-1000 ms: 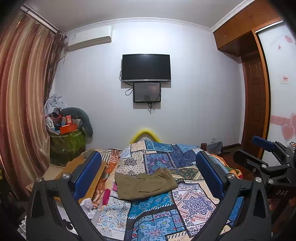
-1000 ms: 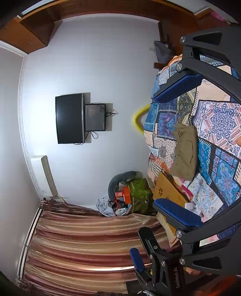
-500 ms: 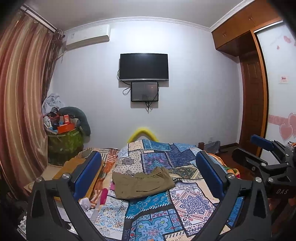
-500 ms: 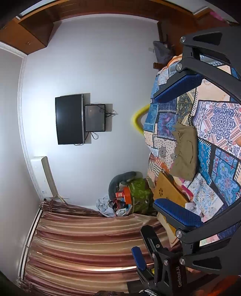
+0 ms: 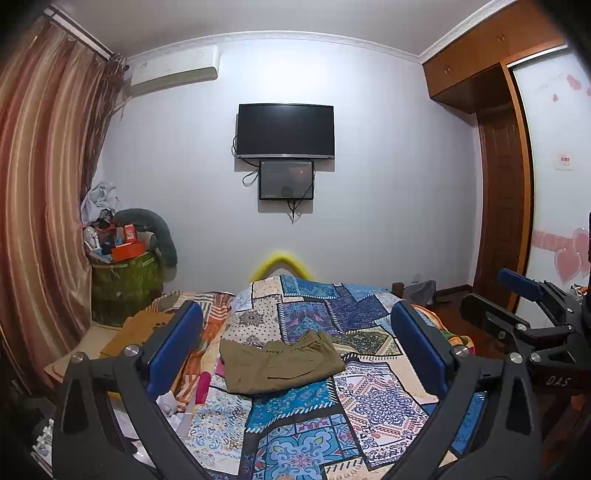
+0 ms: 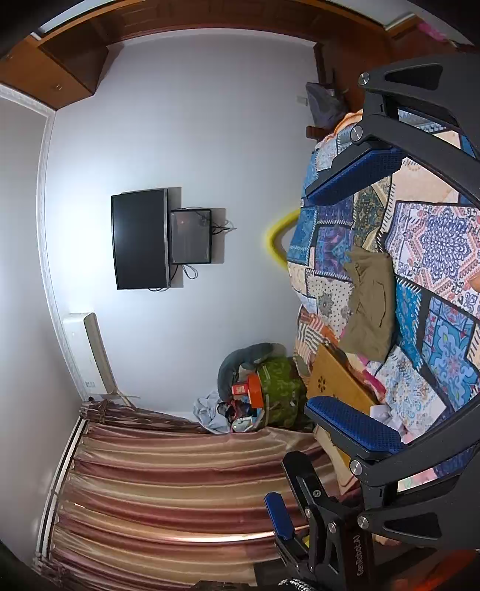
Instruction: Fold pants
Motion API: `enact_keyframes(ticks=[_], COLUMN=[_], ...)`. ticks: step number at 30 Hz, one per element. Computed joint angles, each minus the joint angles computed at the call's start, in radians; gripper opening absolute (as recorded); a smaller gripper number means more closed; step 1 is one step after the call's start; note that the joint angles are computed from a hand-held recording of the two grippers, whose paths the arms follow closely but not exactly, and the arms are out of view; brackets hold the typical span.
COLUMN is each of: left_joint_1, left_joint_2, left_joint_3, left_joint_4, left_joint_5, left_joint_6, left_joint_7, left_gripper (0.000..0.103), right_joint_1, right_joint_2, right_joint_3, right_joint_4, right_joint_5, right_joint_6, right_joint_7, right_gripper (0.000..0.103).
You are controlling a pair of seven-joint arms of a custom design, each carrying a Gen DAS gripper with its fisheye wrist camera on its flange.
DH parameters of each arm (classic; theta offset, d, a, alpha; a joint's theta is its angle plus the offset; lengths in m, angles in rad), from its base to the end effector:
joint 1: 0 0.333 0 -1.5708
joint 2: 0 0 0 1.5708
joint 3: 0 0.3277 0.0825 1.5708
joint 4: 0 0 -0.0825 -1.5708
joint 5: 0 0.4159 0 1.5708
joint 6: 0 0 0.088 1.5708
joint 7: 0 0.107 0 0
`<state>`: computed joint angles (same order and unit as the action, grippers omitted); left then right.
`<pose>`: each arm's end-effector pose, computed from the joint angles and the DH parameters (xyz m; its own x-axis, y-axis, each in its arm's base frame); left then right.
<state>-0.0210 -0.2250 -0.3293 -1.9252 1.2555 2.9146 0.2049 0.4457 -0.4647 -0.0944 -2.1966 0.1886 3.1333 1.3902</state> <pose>0.4992 -0.2679 0.6902 -0.1077 -0.9942 0.0002 -0.1891 0.0203 -0.9818 0.4529 0.1351 0.7429 0.3532 -0.9342 -0.0504 -0.1768 -0.0137 -0.9842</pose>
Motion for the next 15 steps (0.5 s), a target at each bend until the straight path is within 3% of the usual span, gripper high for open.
enact_keyframes(ticks=[15], left_joint_1=[-0.001], left_joint_2=[0.022], left_joint_3=[0.006], left_joint_4=[-0.001], left_joint_5=[-0.087], left_joint_6=[0.029], left_joint_7=[0.078], left_gripper=[0.103], right_joint_1=[-0.004], right_joint_2=[0.006], right_joint_3=[0.004], right_joint_4=[0.004], right_joint_5=[0.01], right_joint_6=[-0.02], right_joint_7=[-0.004], right_gripper=[0.102])
